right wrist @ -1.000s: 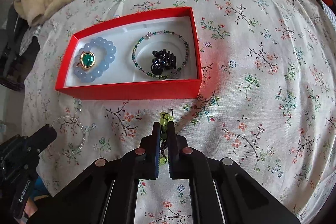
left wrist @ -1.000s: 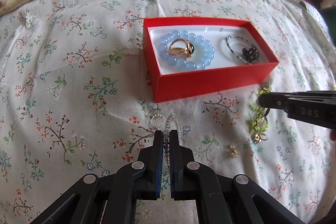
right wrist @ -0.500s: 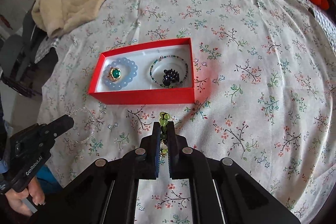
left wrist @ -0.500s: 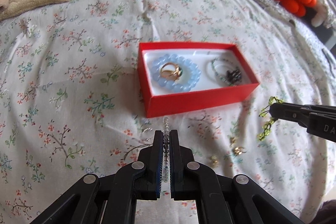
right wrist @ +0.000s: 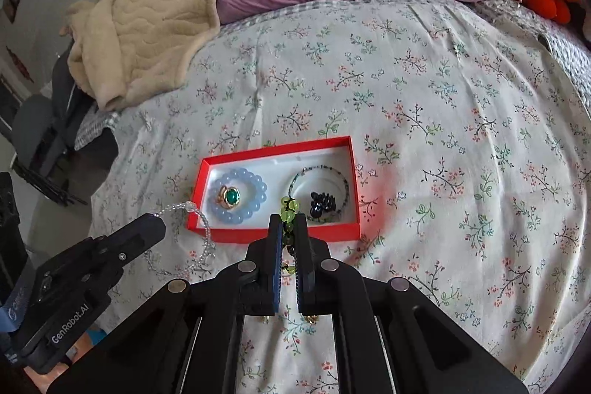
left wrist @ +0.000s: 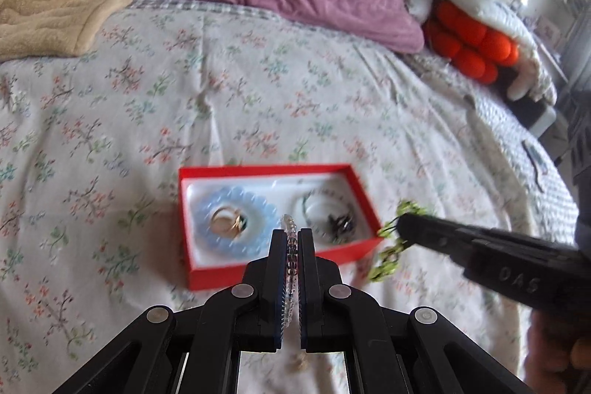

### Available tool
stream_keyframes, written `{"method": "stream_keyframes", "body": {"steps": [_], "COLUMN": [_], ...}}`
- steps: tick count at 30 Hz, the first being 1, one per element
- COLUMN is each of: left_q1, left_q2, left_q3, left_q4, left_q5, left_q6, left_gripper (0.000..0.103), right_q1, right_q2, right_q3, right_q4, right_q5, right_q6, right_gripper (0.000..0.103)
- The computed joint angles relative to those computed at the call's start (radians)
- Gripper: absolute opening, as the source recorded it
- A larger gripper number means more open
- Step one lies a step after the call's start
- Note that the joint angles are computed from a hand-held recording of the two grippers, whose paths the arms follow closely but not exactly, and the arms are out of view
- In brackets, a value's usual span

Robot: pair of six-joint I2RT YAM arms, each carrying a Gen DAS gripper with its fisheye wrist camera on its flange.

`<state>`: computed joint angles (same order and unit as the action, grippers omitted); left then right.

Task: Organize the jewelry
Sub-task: 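Carry the clear and green bracelets into the red box and open both tools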

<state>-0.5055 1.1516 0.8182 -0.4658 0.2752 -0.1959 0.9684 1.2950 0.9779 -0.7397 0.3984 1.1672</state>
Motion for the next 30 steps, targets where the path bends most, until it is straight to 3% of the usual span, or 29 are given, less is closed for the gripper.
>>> {"method": "stream_keyframes", "body": {"steps": [9,21,30], "left_q1": [0.0,0.016,0.009], "left_q2": [0.197,0.3,0.304], "left_q3": [0.037,0.051,0.052], "left_q4": [0.158,0.173,0.173], "left_q5": [0.02,-0.159,-0.217], "left_q6": [-0.078,-0.044,-0.039], "left_gripper": [0.0,0.0,0.005], "right_q1": [-0.134,-0.207,-0.193], "right_q2": [0.047,0.1,0.111], "right_q3": [-0.047,-0.104,-0.094], "right_q4": [0.141,0.222,0.252], "right_q5": [-0.081,-0.145,-0.069], "right_q6": [-0.047,-0.086,-0.122], "right_gripper": [0.006,0.006,0.006]}}
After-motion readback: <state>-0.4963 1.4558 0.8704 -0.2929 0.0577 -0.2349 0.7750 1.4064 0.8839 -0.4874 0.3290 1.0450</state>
